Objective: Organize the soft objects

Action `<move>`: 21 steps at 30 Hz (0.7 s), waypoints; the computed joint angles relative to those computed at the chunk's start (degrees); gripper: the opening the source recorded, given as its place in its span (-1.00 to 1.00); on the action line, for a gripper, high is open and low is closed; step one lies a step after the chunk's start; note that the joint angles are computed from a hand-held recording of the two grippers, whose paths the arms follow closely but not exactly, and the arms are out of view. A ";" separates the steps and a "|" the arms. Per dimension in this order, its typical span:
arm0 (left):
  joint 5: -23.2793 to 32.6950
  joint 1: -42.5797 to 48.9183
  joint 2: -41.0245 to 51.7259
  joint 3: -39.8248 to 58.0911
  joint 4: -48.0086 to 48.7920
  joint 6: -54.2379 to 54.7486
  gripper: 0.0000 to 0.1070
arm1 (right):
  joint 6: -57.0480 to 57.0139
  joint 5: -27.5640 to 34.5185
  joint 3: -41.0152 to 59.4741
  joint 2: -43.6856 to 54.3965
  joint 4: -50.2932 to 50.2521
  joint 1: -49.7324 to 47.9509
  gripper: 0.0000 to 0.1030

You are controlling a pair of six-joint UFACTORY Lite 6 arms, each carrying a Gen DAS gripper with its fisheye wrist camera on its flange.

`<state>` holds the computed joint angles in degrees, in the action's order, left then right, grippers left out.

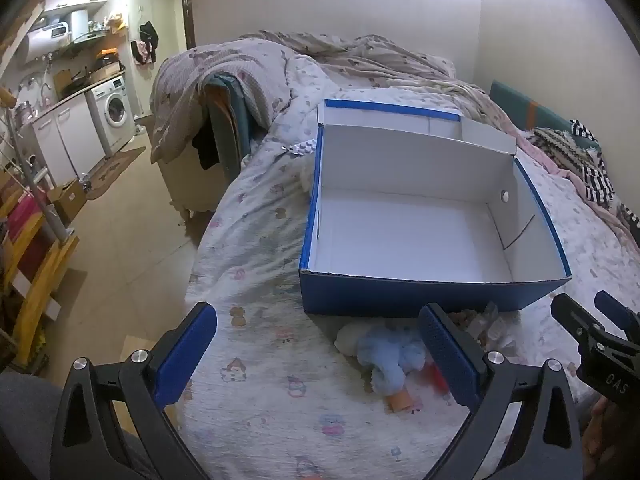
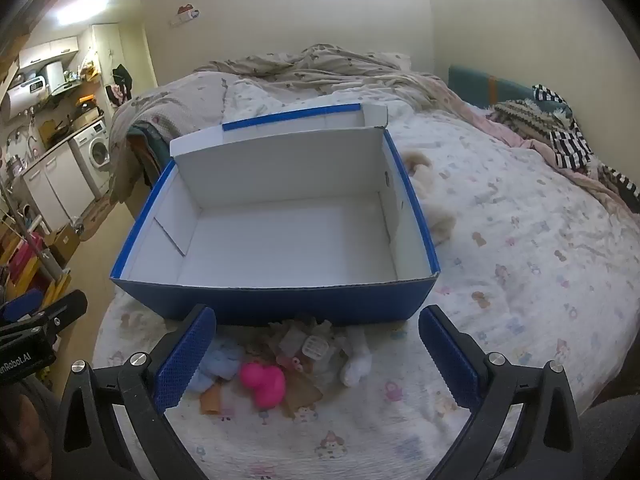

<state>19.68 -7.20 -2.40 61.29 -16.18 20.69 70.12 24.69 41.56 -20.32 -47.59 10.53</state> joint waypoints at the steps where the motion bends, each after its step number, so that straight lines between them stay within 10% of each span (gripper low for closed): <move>1: 0.75 -0.07 0.41 0.60 1.50 -1.71 0.89 | 0.62 -0.02 -0.09 0.00 -0.68 0.09 1.00; 21: 0.35 0.29 -0.34 0.32 1.09 -1.08 0.89 | -0.02 -0.42 -0.27 -0.72 0.41 -0.91 1.00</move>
